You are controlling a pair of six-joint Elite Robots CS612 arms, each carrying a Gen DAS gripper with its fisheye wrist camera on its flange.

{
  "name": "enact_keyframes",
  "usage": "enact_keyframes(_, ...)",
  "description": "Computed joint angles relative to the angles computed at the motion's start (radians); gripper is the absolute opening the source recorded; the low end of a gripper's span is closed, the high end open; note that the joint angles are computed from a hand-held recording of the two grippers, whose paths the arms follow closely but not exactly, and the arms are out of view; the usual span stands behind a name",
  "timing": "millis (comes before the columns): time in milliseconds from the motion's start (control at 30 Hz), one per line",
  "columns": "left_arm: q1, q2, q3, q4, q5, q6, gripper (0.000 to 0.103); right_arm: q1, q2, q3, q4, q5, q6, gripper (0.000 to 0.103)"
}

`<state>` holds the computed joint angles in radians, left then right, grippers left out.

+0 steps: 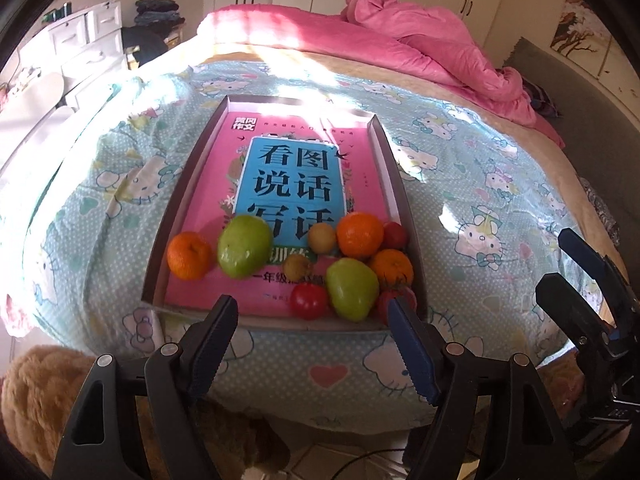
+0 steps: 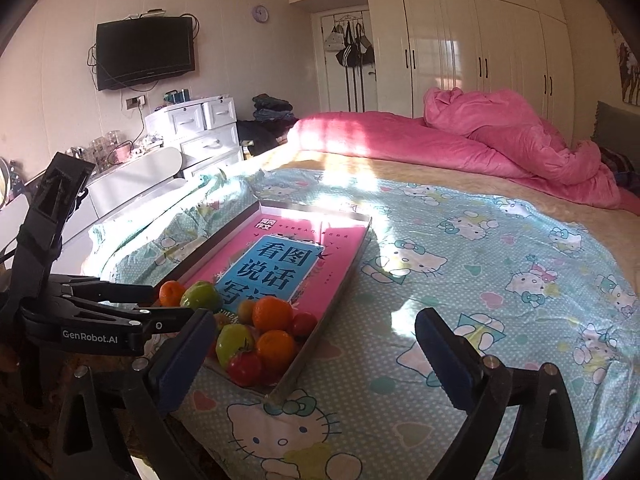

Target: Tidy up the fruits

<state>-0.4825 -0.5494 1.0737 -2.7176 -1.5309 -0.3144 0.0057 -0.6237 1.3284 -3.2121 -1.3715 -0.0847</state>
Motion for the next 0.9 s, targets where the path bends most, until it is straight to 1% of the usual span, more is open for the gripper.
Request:
enact_keyframes(133,-0.017,-0.026,0.045,0.004,0.023,-0.002,0.078,-0.008,-0.029,0.051,-0.002,0.013,0.018,0.101)
enact_keyframes(333,-0.036,-0.065,0.121,-0.033,0.038,0.017,0.078,-0.009,-0.064,0.111,0.012,0.017,0.001,0.102)
enact_keyframes(467,-0.040,-0.082,0.155,-0.068,0.039,0.005,0.078,-0.011,-0.080,0.137,0.022,0.035,0.021,0.102)
enact_keyframes(600,-0.039,-0.082,0.155,-0.054,0.038,-0.010,0.078,-0.012,-0.091,0.158,0.027,0.039,0.035,0.102)
enact_keyframes(733,-0.037,-0.078,0.152,-0.054,0.034,-0.015,0.078,-0.005,-0.091,0.160,0.011,0.012,0.007,0.102)
enact_keyframes(900,-0.035,-0.073,0.146,-0.052,0.035,-0.017,0.078,-0.001,-0.088,0.156,0.007,0.015,-0.014,0.102)
